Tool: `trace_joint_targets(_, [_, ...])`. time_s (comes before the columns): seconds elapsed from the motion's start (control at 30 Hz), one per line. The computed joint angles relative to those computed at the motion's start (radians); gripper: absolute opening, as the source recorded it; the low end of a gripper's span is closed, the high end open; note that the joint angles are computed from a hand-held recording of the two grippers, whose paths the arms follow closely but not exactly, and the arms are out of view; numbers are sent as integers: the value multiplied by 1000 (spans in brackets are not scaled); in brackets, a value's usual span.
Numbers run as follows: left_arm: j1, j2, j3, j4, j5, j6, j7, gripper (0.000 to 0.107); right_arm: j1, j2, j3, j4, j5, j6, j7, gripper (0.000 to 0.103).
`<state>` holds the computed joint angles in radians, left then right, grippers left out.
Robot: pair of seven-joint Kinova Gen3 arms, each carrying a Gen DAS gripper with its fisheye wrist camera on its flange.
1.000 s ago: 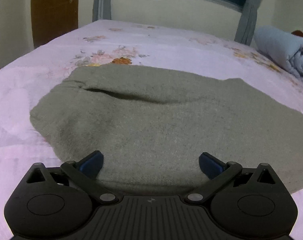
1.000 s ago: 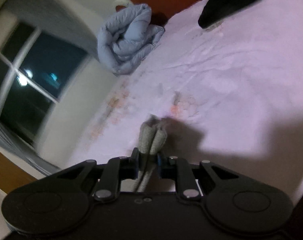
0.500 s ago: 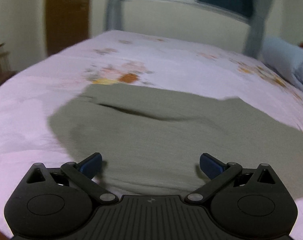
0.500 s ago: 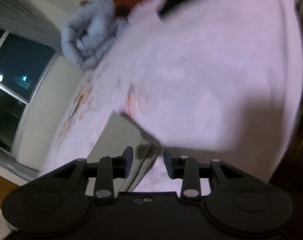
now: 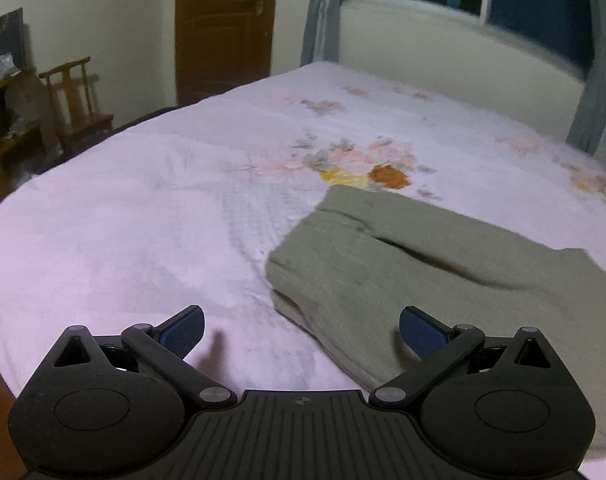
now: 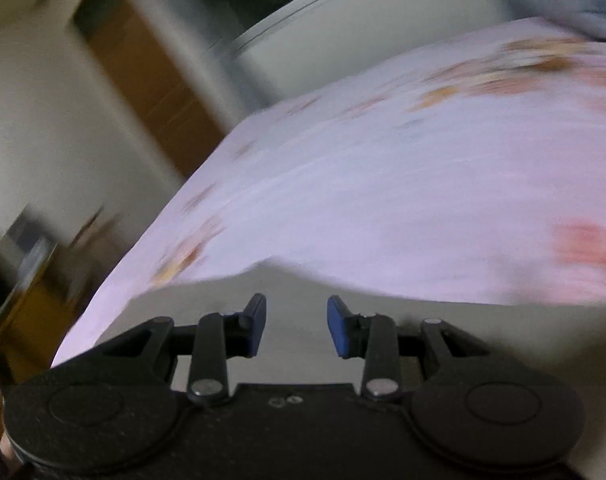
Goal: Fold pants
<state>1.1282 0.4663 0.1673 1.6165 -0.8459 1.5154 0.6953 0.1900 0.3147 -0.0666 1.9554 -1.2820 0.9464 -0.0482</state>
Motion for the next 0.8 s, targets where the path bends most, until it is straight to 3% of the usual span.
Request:
trace_joint_targets(0.13, [-51, -21, -9, 41, 24, -52, -1, 103, -159, 78, -91, -85, 69, -114, -139, 27])
trace_joint_targets(0.23, [-70, -31, -5, 83, 28, -111, 22, 103, -209, 155, -145, -174, 191, -118, -237, 26])
trace_joint_targets(0.3, [-71, -40, -1, 121, 19, -152, 65, 103, -291, 158, -113, -199, 266, -183, -286, 21])
trace_joint_targets(0.37, [-51, -53, -7, 163, 1, -184, 136, 103, -331, 178, -75, -222, 284, -258, -354, 8])
trace_joint_targets(0.4, [-52, -54, 0, 171, -4, -186, 151, 103, -323, 198, -71, -239, 270, -276, -393, 0])
trace_joint_targets(0.5, [-47, -49, 11, 167, -6, -165, 162, 103, -238, 236, -125, -280, 262, -282, -435, 0])
trace_joint_targets(0.63, [-28, -40, 17, 147, 4, -115, 182, 103, -202, 166, -187, -210, 262, -389, -368, 1])
trace_joint_targets(0.7, [-14, -32, 14, 123, -4, -67, 188, 103, -142, 129, -280, -165, 240, -418, -286, 26])
trace_joint_targets(0.8, [-17, -21, 9, 83, -17, -7, 148, 103, -105, 117, -382, -139, 200, -418, -180, 30])
